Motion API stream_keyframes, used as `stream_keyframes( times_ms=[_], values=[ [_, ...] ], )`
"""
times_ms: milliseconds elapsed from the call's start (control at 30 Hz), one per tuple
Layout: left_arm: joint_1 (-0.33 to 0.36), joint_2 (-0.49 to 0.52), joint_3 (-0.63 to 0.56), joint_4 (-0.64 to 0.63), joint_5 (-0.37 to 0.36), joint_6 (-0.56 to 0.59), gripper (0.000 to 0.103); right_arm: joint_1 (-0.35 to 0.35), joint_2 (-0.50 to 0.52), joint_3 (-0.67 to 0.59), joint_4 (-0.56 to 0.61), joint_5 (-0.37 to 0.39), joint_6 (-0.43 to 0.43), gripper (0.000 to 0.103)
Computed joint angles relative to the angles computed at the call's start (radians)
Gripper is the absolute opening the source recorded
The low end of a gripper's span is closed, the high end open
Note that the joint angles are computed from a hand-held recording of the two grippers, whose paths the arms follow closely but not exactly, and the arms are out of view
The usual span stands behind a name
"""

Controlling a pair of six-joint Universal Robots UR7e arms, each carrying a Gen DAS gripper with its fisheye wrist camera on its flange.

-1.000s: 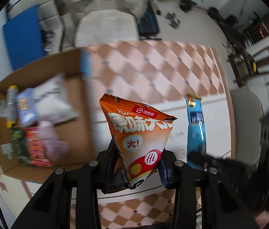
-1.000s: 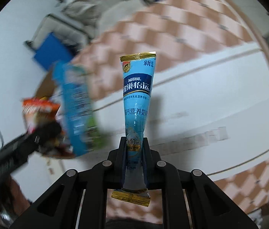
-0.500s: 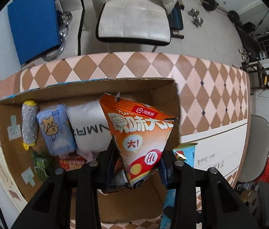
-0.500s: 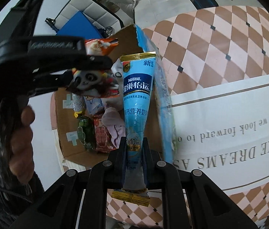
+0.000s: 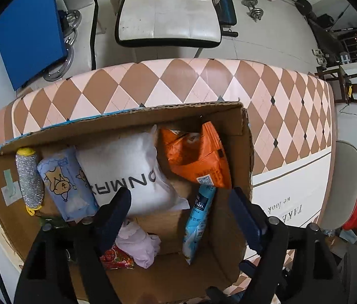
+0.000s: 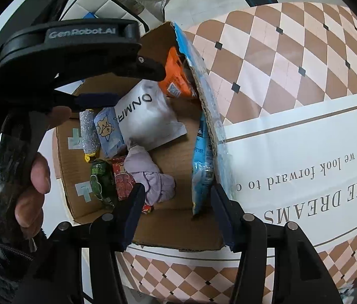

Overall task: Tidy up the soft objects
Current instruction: 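Drop the orange bag and blue packet into the box and release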

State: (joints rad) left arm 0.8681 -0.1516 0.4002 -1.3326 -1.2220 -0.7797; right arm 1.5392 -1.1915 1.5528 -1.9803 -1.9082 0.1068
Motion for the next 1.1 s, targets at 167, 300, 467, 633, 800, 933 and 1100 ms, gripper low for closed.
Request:
stream_keyframes(
  times_ms=[167,300,467,633,800,933,1100],
  values=[
    [-0.035,-0.095,0.162,-0.075,0.097,0.001,0.081,0.02,0.001,-0.008,0.008,-0.061,0.002,0.057],
    [-0.066,-0.238,0.408,-0.203,0.157,-0.031,0.081,0.049,0.002,-0.002,0.008,-0.14,-0.01,0.057],
    [-0.112,-0.388,0.661,-0.297,0.242,-0.117,0.081,0.076,-0.008,0.026,-0.011,-0.218,-0.038,0.057],
    [-0.152,-0.471,0.795,-0.281,0.329,-0.211,0.102,0.099,-0.023,0.071,-0.049,-0.27,-0.067,0.076],
    [-0.187,-0.537,0.898,-0.29,0.373,-0.271,0.102,0.13,-0.036,0.107,-0.112,-0.327,-0.096,0.096],
    [-0.204,-0.572,0.952,-0.306,0.376,-0.312,0.102,0.151,-0.045,0.126,-0.16,-0.367,-0.119,0.103],
    [-0.226,-0.609,1.0,-0.321,0.374,-0.358,0.102,0.179,-0.053,0.142,-0.198,-0.422,-0.148,0.103]
  ],
)
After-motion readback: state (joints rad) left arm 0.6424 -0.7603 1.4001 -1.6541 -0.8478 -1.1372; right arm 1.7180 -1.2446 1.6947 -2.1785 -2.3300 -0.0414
